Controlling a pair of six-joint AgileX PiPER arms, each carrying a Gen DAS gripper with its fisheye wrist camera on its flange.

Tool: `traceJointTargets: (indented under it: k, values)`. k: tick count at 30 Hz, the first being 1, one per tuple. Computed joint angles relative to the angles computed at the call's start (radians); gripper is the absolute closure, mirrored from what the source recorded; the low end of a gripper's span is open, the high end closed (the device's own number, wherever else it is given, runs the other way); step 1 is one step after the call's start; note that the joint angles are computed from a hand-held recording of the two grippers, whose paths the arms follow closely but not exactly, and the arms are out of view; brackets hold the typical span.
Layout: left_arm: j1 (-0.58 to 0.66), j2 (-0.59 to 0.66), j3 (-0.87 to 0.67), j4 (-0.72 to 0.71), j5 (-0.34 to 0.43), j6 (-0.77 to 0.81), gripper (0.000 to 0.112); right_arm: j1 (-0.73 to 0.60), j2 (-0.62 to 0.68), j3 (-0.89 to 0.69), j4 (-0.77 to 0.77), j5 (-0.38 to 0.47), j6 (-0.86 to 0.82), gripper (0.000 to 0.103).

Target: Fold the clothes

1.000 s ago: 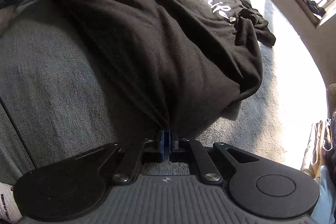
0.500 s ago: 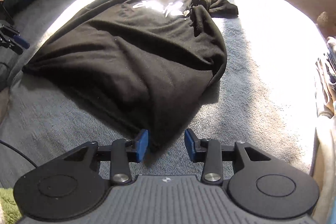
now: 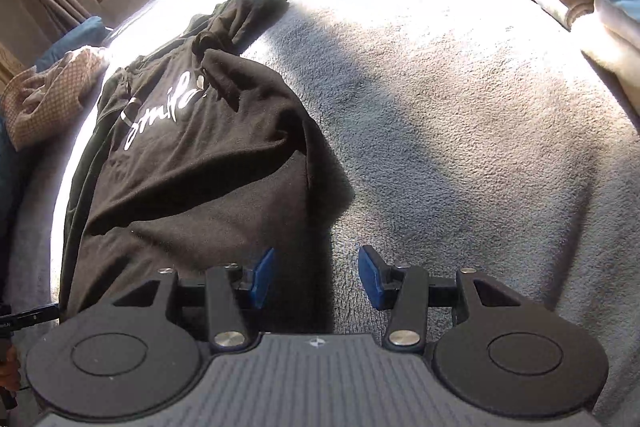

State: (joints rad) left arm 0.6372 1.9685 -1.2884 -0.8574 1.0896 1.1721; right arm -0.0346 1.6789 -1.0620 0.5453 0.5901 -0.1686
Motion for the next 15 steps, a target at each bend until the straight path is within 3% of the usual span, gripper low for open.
traceJointTargets:
  k: [7,9,10,11,15]
  values:
    - [-0.04,-0.07,0.048,-0.066,-0.113,0.102,0.068,-0.077,0.136,-0.003,0.445,-0.087,-0.168,0.055]
    - [-0.057,-0.09,0.063,-0.08,-0.127,0.127,0.068,-0.051,0.174,-0.043,0.456,-0.101,-0.171,0.068]
    - [-0.064,-0.098,0.069,-0.086,-0.131,0.137,0.068,-0.029,0.182,-0.067,0.431,-0.111,-0.164,0.088]
    - [-0.069,-0.105,0.074,-0.092,-0.13,0.146,0.068,-0.006,0.182,-0.084,0.429,-0.129,-0.172,0.094]
    - [-0.101,-0.12,0.101,-0.107,-0.123,0.193,0.068,0.169,0.138,-0.149,0.385,-0.217,-0.306,0.094]
